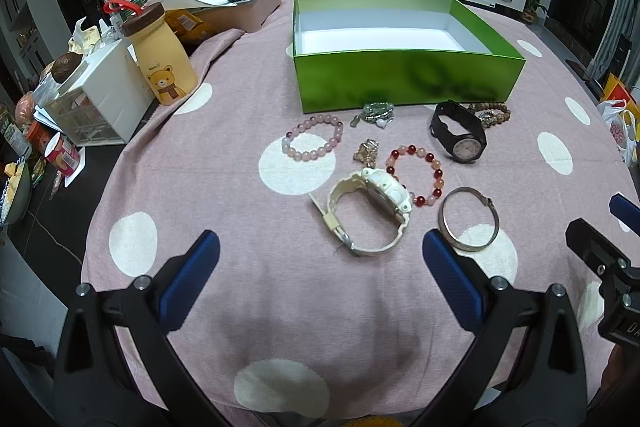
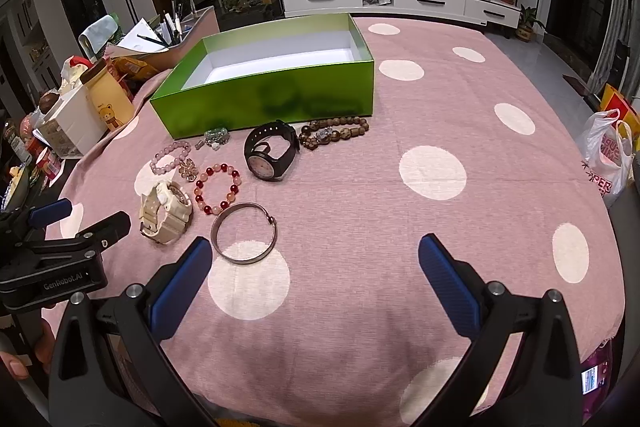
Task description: Organize jewelry
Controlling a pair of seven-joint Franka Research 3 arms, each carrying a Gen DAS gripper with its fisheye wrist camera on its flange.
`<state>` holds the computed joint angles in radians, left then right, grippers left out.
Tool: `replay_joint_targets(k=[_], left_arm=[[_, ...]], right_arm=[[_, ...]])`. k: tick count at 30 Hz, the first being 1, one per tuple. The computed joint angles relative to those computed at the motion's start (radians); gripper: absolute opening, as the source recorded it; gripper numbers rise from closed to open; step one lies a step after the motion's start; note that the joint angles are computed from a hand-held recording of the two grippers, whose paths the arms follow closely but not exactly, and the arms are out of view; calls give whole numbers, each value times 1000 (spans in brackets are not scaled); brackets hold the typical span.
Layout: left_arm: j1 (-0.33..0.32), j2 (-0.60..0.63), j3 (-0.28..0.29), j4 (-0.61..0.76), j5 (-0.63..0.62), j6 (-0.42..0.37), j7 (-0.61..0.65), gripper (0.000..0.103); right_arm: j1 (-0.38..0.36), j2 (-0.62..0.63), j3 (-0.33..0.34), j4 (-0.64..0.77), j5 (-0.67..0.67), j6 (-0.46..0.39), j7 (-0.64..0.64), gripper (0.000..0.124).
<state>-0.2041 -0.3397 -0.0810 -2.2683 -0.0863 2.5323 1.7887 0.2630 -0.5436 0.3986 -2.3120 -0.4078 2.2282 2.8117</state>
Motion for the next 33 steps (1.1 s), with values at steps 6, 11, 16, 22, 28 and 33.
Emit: replay_joint_targets(k=[6,11,16,22,28,33], left_arm=[[0,-1,-2,0,2,-1,-1,101],[-1,-2,-3,-2,1,-1,-1,101],[-2,-4,-3,-5,3,1,-4,101],[-4,-3,-1,-4,0,1,0,101],[-3,-7,-4,-10,4,4,-7,101],[-4,-5,-3,-12,5,7,-7,101]], right_arm=[[-1,-3,-1,-6,-2,0,4,102],[1,-6,2,-1,-2,-10,2,102],[2,-2,3,4,-4,-15,1,102],[4,-2,2,4,-6,-16,1,102],[4,-1,2,4,-7,-16,3,102],[5,1,2,6,-8,-17,4,102]])
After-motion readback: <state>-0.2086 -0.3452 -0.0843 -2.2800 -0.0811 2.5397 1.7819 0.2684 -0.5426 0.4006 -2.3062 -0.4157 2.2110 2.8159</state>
